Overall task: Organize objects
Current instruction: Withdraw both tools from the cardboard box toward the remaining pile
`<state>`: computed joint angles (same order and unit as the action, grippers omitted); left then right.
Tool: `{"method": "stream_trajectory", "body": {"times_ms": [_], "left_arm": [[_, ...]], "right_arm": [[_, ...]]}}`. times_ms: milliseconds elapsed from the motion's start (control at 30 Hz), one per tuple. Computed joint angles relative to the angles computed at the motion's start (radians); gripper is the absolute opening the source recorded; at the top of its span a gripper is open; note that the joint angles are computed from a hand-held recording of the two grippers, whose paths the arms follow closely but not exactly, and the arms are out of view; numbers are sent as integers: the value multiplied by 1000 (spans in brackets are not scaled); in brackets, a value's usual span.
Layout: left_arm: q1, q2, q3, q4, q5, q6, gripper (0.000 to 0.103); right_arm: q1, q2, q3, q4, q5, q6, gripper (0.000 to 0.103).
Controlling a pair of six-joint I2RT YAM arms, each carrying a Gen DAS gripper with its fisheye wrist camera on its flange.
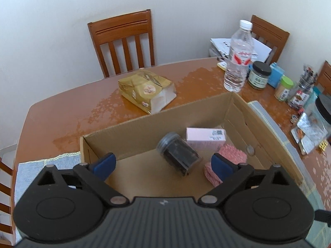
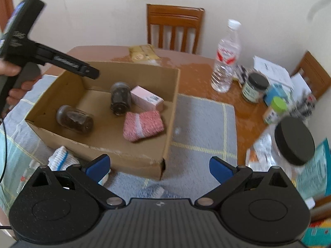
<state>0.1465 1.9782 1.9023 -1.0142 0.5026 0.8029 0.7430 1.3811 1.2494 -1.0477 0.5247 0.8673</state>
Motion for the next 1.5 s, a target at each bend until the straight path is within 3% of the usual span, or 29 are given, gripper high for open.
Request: {"method": "stream_trajectory", "body": {"times_ms": [467,967,1167,1500], "left_arm": [[124,-176,-245,32,35,91,99],[287,-428,-576,127,3,62,99],[384,-458,-649,147,-16,40,99],[484,-417,-719,173,-47,121,99]], "right_arm": [[167,18,-89,1,22,337,103],[280,-29,-226,76,44,321,103],[276,-67,-297,119,33,315,103],[290,-91,-346,127,33,395,103]]}}
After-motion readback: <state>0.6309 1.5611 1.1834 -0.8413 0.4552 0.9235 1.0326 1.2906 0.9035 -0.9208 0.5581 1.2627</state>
